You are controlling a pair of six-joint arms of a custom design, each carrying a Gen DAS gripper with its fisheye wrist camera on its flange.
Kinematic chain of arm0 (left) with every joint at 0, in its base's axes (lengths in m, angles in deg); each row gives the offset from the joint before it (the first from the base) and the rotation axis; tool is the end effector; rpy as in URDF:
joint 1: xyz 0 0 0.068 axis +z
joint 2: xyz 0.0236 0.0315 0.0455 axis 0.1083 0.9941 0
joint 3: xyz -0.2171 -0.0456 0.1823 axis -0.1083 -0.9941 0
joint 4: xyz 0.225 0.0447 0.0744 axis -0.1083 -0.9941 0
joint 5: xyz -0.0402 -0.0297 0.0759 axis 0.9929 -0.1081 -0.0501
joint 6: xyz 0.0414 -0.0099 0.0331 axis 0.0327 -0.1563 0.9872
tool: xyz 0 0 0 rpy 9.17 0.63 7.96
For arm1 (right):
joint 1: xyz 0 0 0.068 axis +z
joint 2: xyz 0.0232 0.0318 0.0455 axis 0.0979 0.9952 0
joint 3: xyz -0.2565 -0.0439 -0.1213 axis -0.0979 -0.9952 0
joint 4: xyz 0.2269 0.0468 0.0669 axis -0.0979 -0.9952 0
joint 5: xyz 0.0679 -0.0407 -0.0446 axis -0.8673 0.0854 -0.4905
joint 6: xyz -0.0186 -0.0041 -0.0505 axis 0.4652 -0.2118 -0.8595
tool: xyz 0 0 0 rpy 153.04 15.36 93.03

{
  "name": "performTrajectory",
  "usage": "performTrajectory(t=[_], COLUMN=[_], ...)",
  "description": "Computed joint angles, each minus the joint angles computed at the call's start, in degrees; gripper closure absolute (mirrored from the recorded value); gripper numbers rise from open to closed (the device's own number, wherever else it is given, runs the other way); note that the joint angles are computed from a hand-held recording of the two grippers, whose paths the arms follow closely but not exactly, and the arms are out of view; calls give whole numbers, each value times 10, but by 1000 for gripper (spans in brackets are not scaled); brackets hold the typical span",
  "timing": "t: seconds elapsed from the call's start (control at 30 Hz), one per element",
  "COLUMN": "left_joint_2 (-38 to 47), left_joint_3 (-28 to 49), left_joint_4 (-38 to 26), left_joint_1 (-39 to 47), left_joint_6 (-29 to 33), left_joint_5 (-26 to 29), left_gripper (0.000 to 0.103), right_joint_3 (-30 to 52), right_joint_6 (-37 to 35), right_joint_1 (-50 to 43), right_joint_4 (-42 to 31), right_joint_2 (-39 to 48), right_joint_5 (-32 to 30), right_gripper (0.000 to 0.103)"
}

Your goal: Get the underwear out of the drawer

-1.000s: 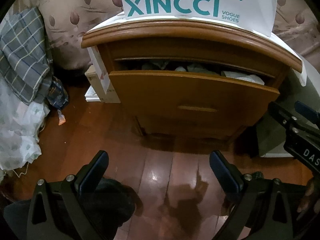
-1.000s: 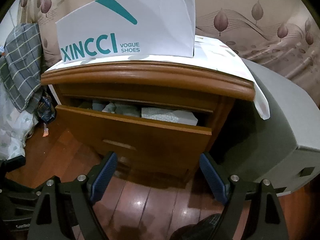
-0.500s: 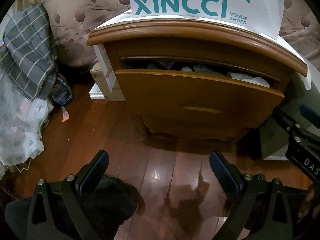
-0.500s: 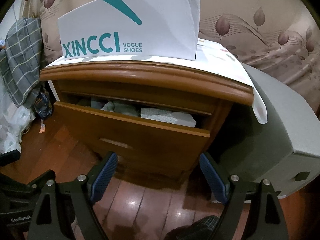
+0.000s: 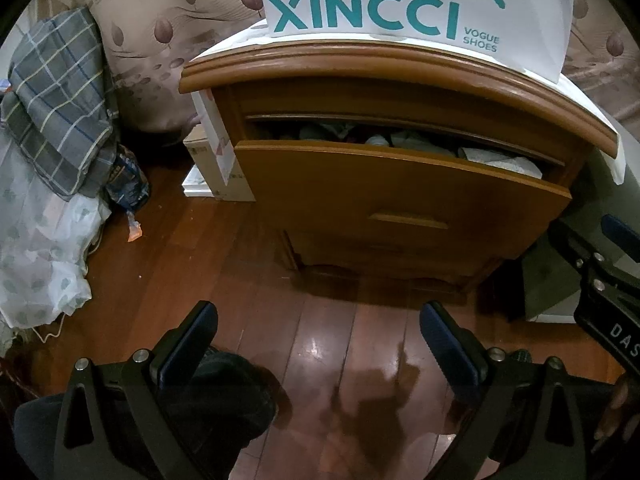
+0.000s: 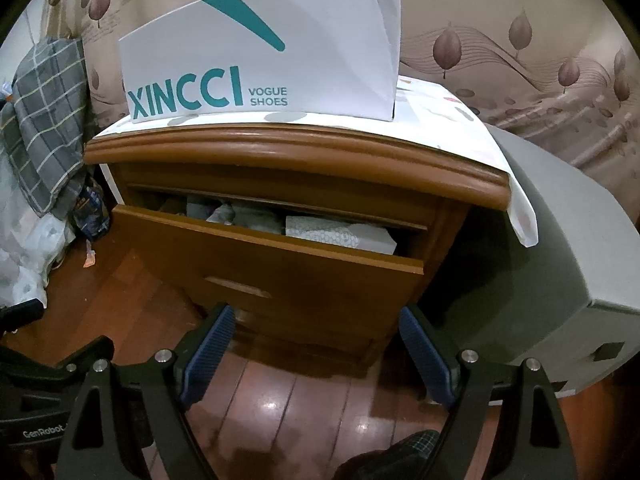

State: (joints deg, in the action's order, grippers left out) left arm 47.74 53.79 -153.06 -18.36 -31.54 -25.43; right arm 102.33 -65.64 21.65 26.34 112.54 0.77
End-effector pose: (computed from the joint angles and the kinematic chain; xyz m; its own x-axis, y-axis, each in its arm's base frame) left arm 0.2563 -0.1060 0.3958 -0.8305 0.0685 -0.5528 0.0228 0.9958 0.0890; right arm 0.3011 0.0799 0.3420 -0.6891 -0.0288 -0.7241 -0.0360 0.9993 -0.0055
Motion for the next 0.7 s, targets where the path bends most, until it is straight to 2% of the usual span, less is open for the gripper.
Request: performTrajectory(t=[0.7], left_joint_2=[5], left_joint_3=[3], left_joint_4=[2], left_joint_1=[-5], left_joint_6=[-9], left_joint_5=[2], left_gripper=[2], right_joint_3=[6], right_joint_6=[11], right_joint_1=[-7], right_joint_4=[-9], right_joint_2=[1], right_joint_5=[-3], right_gripper=[17])
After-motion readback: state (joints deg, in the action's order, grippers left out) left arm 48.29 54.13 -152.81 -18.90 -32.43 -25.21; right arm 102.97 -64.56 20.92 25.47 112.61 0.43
